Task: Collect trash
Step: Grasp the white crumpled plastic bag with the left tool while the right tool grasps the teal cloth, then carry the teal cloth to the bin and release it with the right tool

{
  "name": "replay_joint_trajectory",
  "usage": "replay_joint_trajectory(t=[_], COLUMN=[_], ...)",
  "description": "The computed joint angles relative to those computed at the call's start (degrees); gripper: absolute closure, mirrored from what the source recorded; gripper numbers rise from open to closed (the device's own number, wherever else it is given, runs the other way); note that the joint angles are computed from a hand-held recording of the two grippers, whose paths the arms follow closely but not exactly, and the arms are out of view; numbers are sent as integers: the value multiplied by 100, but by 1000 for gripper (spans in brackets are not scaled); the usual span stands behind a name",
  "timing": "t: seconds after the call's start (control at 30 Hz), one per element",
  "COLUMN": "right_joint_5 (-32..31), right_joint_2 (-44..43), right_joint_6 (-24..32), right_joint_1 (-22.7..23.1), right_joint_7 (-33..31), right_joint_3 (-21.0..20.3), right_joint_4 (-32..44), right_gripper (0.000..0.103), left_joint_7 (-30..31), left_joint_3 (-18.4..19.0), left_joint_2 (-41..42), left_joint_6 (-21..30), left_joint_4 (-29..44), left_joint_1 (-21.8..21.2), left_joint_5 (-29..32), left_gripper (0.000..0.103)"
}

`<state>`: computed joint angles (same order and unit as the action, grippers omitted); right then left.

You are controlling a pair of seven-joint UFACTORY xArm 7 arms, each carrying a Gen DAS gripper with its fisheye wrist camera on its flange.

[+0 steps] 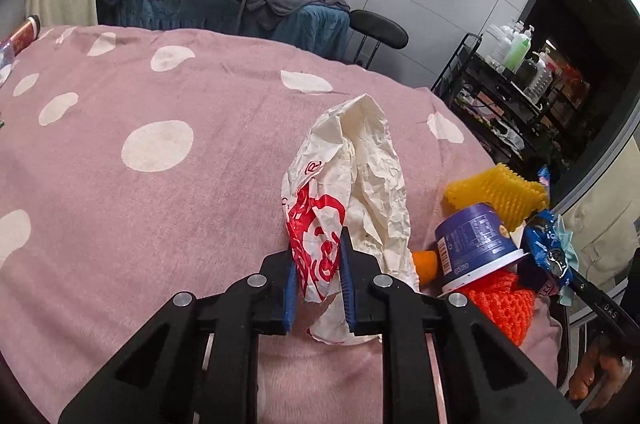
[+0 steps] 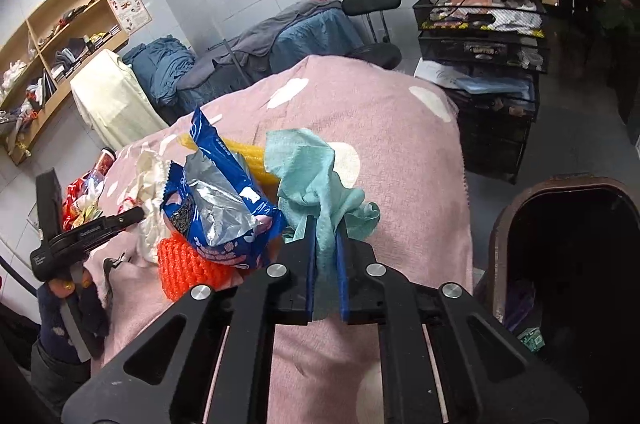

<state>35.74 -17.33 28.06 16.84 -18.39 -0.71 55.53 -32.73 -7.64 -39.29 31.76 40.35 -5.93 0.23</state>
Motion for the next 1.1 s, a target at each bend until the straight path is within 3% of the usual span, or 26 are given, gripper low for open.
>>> replay_joint_trajectory(t=[0.3,0.6,0.8,1.1], right_joint_5=[-130,-599,-864,-1527], right_joint_2=[-726,-1611,-2158,-2732], right_joint_6=[-231,-454,-407,-120], right_joint_1=[53,128,49,-651], right_joint_7=[91,383,709,1347], right_joint_3=[-132,-225,-397,-494], right_joint_4=[-526,-1190,-1599,-2090], right_gripper=[93,93,93,93], left_joint_7=[-521,-858,-929,-966], left_joint_3=[-438,-637,-851,-1125], left_joint_2=[-1133,-1761,-1748,-975], left_joint_6=[59,78,-85,-768], left_joint_4=[-235,-362,-332,-75], left_joint_1=[145,-84,-372,-871], left_joint_5=[235,161,102,30], left_gripper=[86,86,86,86])
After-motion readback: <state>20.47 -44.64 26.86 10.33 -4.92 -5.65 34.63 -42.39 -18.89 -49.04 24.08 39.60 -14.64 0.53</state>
